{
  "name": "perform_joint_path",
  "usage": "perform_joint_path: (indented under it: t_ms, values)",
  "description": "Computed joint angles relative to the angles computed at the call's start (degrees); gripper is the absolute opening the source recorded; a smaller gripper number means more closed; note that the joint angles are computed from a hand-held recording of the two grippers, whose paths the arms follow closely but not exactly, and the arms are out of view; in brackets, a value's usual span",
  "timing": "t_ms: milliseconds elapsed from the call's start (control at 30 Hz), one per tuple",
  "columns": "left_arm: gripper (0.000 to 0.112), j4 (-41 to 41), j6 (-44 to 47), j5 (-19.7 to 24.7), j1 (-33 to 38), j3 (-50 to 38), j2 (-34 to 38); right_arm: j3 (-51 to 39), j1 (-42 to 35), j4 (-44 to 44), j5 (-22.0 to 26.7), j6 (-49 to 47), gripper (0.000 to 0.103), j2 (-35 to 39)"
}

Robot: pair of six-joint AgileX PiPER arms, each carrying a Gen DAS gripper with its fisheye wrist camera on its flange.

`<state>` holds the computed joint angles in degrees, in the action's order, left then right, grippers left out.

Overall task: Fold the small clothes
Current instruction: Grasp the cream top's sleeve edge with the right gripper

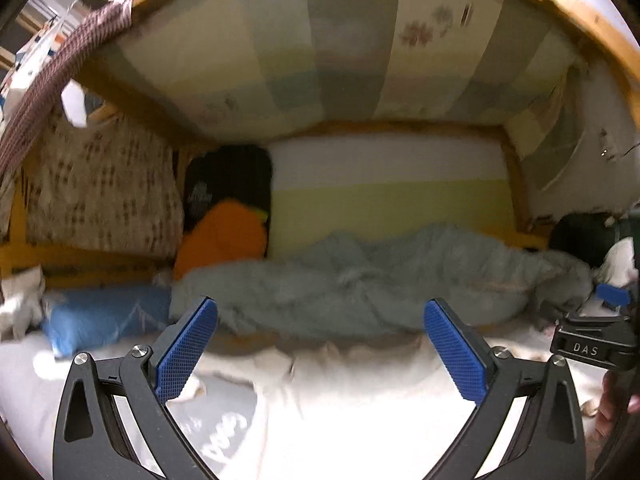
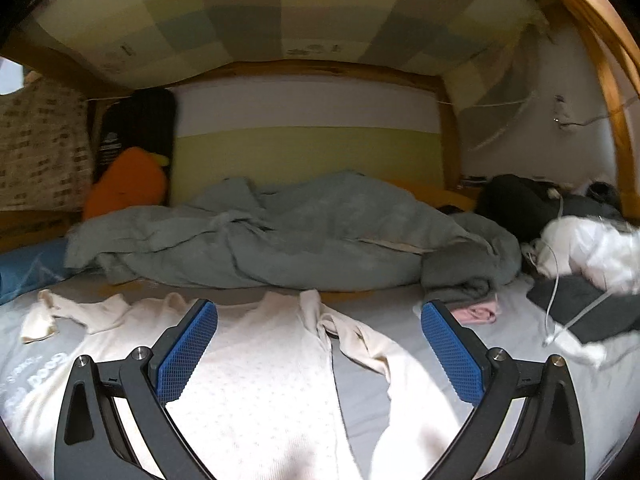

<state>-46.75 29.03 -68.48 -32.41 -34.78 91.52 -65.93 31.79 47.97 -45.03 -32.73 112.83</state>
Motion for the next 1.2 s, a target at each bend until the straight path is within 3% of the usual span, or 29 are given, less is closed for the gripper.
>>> perform_joint_path:
  t_ms: [67,133,200,267,400,467,500,567,600,667,733,800,867,1000,1067,1100,1167,1200]
  values:
    - [0.103,4.2,0.0,4.8,1.0,3.3,-7.1,4.4,-1.1,-1.9,2.7,2.7,0.102,-5.5]
    - [0.103,5.6,0.5,10.1,1.4,5.4,-12.9,9.9,-1.6,-6.8,0.8,9.8,0.102,-9.4]
    - [0.103,1.0,0.7,8.5,-0.9,7.9,-15.5,17.0,-0.8,-8.7,-6.6,16.1,0.102,-13.2]
    - [0.102,0.3,-3.2,7.9,-1.4,11.5,-17.2,20.9,-0.2,-5.0,-7.5,16.0,0.102,-16.7]
    - [0.102,-3.2,-8.7,4.2,-2.9,15.6,-12.4,25.0,-3.0,-4.3,5.5,8.7,0.102,-21.7]
    - [0.102,-1.2,-13.5,5.5,-0.9,16.0,-8.2,25.8,-2.7,-1.1,9.4,4.2,0.102,-20.2]
    - [0.102,-0.8,-16.7,5.4,-0.7,16.5,-5.7,26.6,-2.2,-0.3,9.1,4.7,0.100,-19.2]
    - [0.102,-0.6,-22.8,3.9,-1.7,17.9,-1.4,28.9,-2.5,-3.2,9.0,12.7,0.090,-17.6]
    - [0.102,-0.2,-24.7,3.9,-1.7,18.1,0.1,30.0,-3.6,-6.4,11.3,18.4,0.083,-17.7]
    - [0.102,-1.3,-25.3,5.0,-2.2,16.7,2.6,31.7,-5.2,-13.7,12.4,28.7,0.067,-16.2]
    - [0.102,-0.8,-25.7,5.5,-1.7,15.9,3.8,31.0,-6.3,-17.3,13.6,32.3,0.053,-13.5]
    - [0.102,-2.2,-25.7,4.6,-2.4,15.7,4.8,30.4,-8.6,-25.2,15.9,39.1,0.046,-11.9]
    - [0.102,-1.9,-26.0,6.1,-1.7,15.0,5.2,30.2,-9.2,-27.9,15.4,44.0,0.046,-10.1]
    - [0.102,3.0,-30.1,10.8,2.6,14.2,6.0,27.0,-8.5,-21.7,18.1,37.3,0.046,-6.8]
    - [0.102,4.1,-31.8,11.8,4.0,14.2,6.5,27.5,-8.1,-23.0,16.4,39.4,0.026,-6.5]
    - [0.102,4.4,-32.7,12.2,4.7,14.3,6.5,27.6,-8.1,-25.3,16.2,41.4,0.005,-6.3]
    - [0.102,4.9,-34.6,12.8,6.2,14.5,6.4,27.3,-7.0,-24.0,16.1,39.2,0.006,-6.6]
    - [0.102,4.3,-35.1,12.9,6.6,14.6,6.3,28.0,-5.7,-19.9,13.0,35.0,0.006,-7.0]
